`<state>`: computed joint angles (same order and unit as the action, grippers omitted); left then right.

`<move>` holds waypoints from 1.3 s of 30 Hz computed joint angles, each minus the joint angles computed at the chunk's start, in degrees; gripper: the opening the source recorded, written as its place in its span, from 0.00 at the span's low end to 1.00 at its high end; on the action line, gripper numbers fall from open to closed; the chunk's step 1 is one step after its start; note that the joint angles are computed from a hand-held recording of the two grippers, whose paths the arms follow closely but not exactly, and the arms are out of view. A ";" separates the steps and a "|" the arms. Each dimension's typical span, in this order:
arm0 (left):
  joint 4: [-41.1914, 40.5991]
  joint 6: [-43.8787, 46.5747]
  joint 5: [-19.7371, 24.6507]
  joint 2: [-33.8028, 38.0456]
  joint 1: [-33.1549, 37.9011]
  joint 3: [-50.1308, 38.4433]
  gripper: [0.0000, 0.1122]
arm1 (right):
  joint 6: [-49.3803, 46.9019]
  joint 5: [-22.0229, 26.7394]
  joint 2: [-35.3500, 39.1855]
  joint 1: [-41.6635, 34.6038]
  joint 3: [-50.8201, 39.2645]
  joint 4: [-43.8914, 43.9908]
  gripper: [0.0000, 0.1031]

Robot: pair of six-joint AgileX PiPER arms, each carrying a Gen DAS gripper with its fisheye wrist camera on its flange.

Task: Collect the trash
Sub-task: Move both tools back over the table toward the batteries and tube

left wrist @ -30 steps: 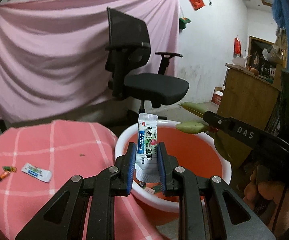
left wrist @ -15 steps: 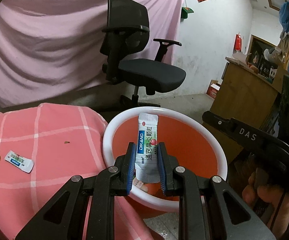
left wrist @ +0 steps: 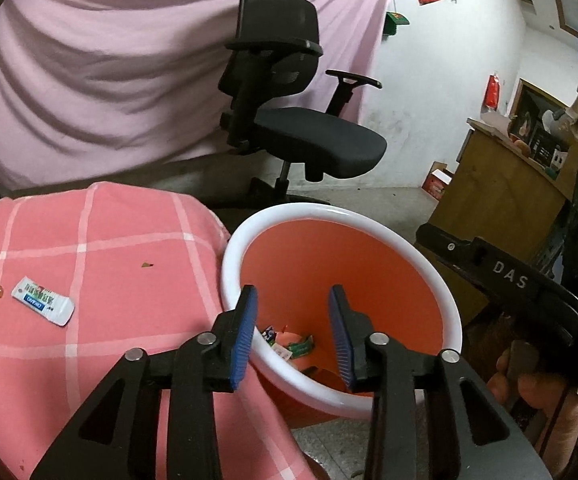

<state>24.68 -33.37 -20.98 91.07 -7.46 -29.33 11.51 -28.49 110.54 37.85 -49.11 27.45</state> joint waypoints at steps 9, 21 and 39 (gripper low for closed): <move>-5.04 4.20 0.05 -2.87 0.12 2.10 0.32 | -2.29 0.15 -0.51 0.21 0.02 2.27 0.44; -5.01 5.45 -2.80 -16.33 8.11 9.96 0.52 | -20.65 -8.59 -2.82 8.10 -0.65 21.32 0.83; 23.08 -6.36 -27.55 -27.69 50.49 20.99 0.90 | -26.25 -29.72 1.90 21.56 -6.11 22.77 1.00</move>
